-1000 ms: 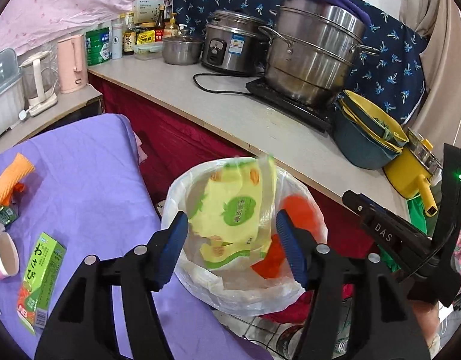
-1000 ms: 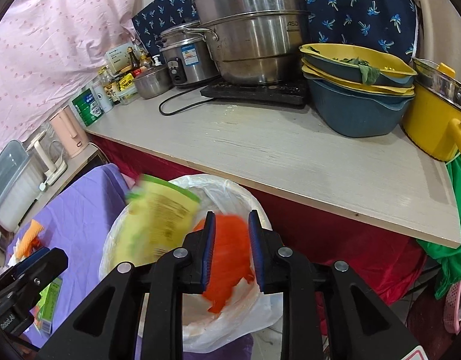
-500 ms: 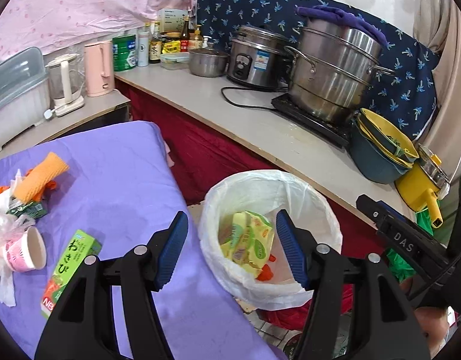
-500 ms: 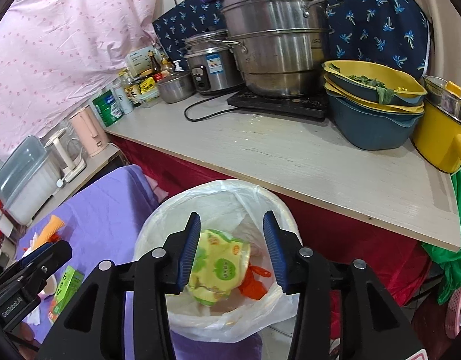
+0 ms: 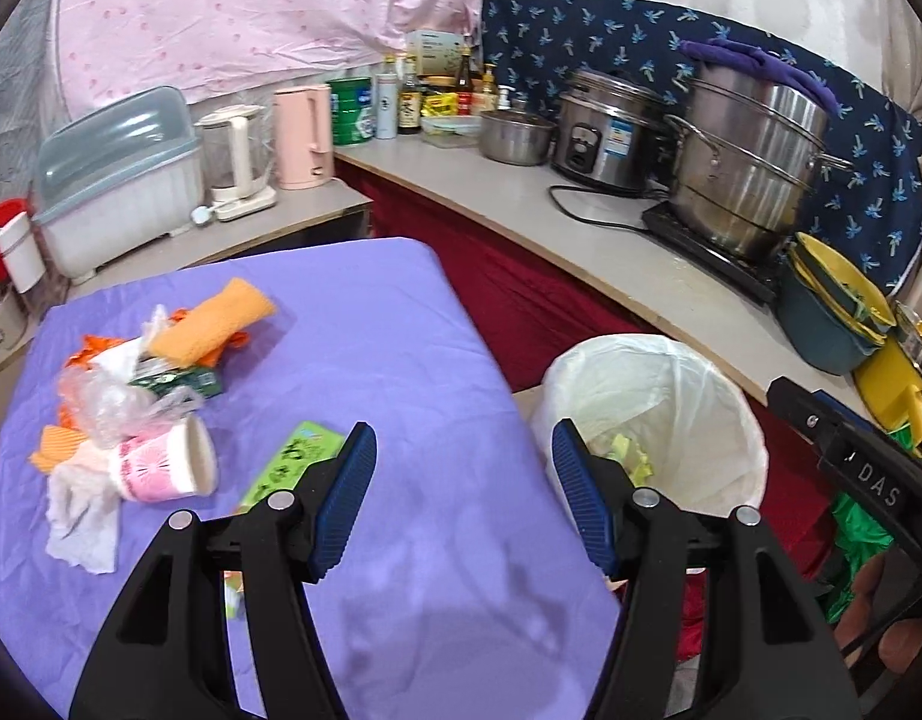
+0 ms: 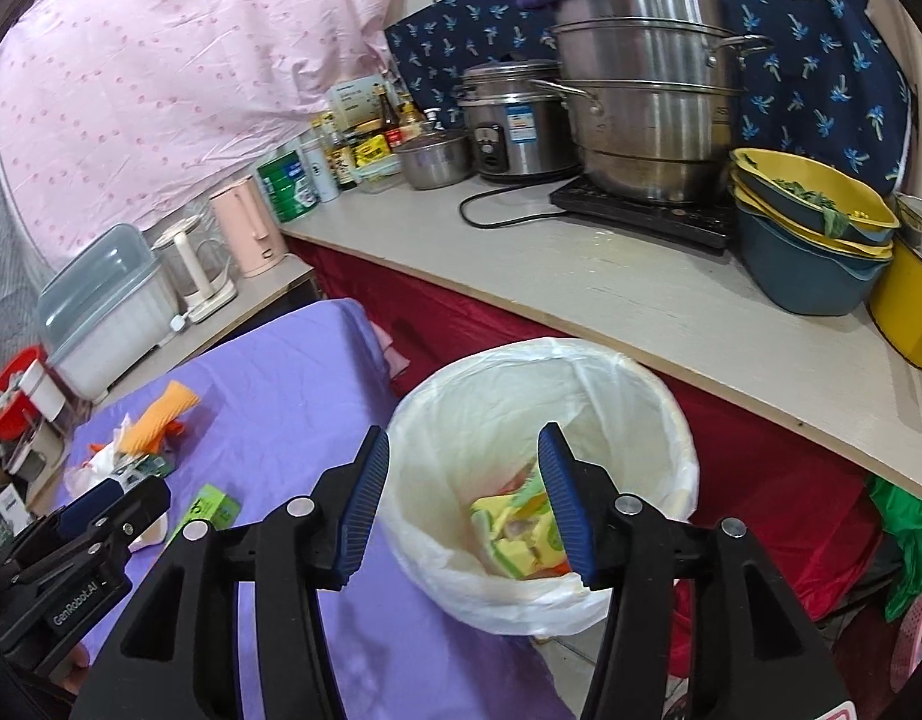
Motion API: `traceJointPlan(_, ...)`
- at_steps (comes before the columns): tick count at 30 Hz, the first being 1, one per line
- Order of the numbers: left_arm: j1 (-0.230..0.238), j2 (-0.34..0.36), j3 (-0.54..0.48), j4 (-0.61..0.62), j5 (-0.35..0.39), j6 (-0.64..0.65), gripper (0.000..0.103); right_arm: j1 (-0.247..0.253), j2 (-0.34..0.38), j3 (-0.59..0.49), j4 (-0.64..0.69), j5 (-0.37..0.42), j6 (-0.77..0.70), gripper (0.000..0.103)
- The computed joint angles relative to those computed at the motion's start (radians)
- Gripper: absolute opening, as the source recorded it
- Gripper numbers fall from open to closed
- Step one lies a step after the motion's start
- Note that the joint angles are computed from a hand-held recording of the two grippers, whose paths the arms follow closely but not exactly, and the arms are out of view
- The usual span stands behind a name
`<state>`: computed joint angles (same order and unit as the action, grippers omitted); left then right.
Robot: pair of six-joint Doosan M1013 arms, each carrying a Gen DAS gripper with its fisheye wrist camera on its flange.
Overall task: Collect trash
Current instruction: 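Return both tools to the table toward the green wasabi box and tissue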
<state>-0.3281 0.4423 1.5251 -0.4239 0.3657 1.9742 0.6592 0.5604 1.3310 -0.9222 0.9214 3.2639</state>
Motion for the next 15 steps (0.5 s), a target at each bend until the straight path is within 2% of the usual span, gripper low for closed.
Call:
traceJointPlan(3, 0.017, -0.014, 0.026, 0.086, -0.029, -0.076, 0.058, 0.012, 0.019, -0.035, 0.018, -0.005, -0.039, 0.051)
traceJointPlan(7, 0.051, -0.023, 0.046, 0.163, -0.035, -0.173, 0.058, 0.027, 0.051, -0.086, 0.045, -0.014, -0.096, 0.051)
traceJointPlan(15, 0.117, -0.032, 0.078, 0.405, -0.044, -0.437, 0.058, 0.053, 0.138, -0.218, 0.159, -0.047, -0.271, 0.051)
